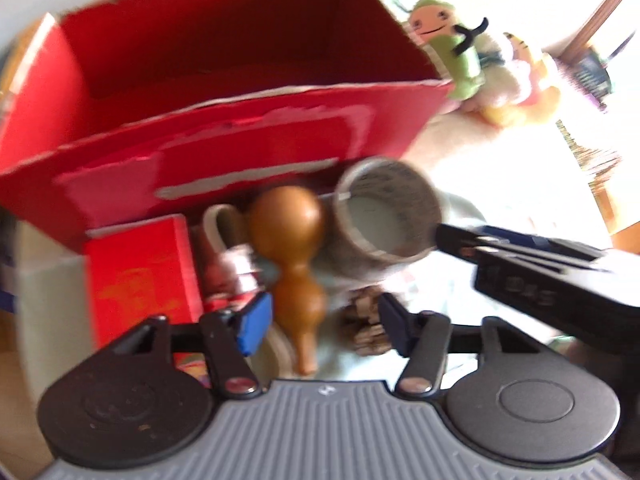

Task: Organize objects
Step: 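Close the right tool's fingers on the rim of the clear tape roll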

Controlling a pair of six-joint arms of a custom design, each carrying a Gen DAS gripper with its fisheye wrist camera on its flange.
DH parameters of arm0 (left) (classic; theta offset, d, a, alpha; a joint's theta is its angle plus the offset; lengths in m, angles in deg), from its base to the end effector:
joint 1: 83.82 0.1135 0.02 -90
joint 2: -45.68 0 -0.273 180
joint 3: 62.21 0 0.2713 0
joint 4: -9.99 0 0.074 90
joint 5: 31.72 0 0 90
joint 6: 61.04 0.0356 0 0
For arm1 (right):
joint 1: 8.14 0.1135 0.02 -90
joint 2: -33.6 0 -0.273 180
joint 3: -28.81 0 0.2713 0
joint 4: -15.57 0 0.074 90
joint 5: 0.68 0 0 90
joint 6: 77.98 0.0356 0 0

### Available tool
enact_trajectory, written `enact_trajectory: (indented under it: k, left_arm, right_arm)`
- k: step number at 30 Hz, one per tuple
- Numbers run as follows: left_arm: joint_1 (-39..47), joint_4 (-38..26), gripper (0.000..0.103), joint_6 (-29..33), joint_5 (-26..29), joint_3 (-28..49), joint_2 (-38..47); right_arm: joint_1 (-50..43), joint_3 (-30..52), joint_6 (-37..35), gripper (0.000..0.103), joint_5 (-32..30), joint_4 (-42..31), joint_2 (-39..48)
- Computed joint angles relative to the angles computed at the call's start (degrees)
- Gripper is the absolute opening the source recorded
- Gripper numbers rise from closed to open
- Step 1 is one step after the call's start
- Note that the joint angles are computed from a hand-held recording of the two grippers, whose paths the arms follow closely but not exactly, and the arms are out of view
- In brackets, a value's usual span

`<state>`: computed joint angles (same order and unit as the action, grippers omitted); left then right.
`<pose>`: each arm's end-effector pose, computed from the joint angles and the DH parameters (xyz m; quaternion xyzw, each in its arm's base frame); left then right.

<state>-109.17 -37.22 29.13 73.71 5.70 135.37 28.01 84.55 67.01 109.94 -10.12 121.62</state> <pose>0.2755 -0.1410 0.1847 0.2391 0.9449 -0.1682 0.1476 0.2471 0.1650 0.1505 0.2035 0.9248 0.0734 0.3129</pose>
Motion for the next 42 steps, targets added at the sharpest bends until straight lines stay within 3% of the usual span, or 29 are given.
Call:
enact_trajectory:
  k: [1, 3, 5, 11, 13, 19, 23, 28, 30, 32, 35, 37, 39, 41, 42]
  left_arm:
    - [0.57, 0.62, 0.052, -0.99, 3.67, 0.31, 0.27]
    - [-0.31, 2.84, 0.043, -2.42, 4.77, 0.80, 1.72]
    - [-1.06, 1.92, 0.025, -3.50, 5.16, 2.82, 4.32]
    - [-2.60, -3.30, 0.007, -7.29, 4.67, 9.40, 12.06]
    - [-3.07, -3.95, 0.006, -8.17, 5.23, 10.51, 13.34]
    - [-4.02, -3.79, 0.006, -7.84, 6.08, 10.09, 11.46]
    - [-4.23, -2.02, 0.021, -8.00, 6.63, 10.06, 11.56]
    - [-4.83, -1.26, 0.021, -9.11, 9.64, 11.41, 14.03]
    - [-4.03, -0.21, 0.030, -7.40, 10.80, 10.66, 13.03]
    - [-3.75, 2.33, 0.050, -7.22, 10.02, 10.05, 12.98]
    - [-3.73, 4.12, 0.063, -7.16, 9.85, 10.63, 14.27]
    - [-4.62, 3.23, 0.063, -6.79, 8.85, 13.55, 17.16]
    - [-4.81, 2.65, 0.053, -5.53, 8.55, 13.39, 17.50]
    - [-4.01, 1.66, 0.034, -4.02, 9.96, 12.75, 17.43]
    - [-3.94, 1.56, 0.031, -3.69, 10.85, 12.76, 17.37]
  right_arm:
    - [-0.92, -0.42, -1.00, 0.044, -0.96, 1.40, 0.10]
    - [-2.85, -0.64, -2.84, 0.040, -3.30, 3.41, 1.07]
    - [-5.10, -1.08, -4.54, 0.037, -6.42, 5.88, 2.11]
    - [-10.31, -1.79, -8.33, 0.023, -14.58, 10.01, 4.03]
    - [-12.08, -1.07, -9.41, 0.019, -18.05, 8.58, 4.89]
    - [-14.41, -0.06, -12.65, 0.016, -20.96, 6.11, 4.99]
    - [-14.96, 0.25, -13.99, 0.015, -20.86, 5.70, 5.02]
    - [-14.78, -0.08, -14.15, 0.014, -19.69, 4.59, 4.02]
    - [-14.84, -0.73, -13.46, 0.014, -18.91, 4.38, 3.18]
    - [-15.04, -1.79, -12.57, 0.014, -18.70, 4.67, 1.92]
    - [-14.16, -3.02, -11.51, 0.013, -17.13, 4.31, 0.13]
    - [-13.81, -3.82, -10.05, 0.013, -16.12, 4.31, -0.64]
    - [-13.63, -5.01, -8.57, 0.013, -15.46, 4.47, -2.03]
    - [-12.98, -6.16, -7.75, 0.013, -14.40, 4.39, -3.92]
    - [-12.52, -6.57, -7.43, 0.013, -13.63, 4.09, -4.75]
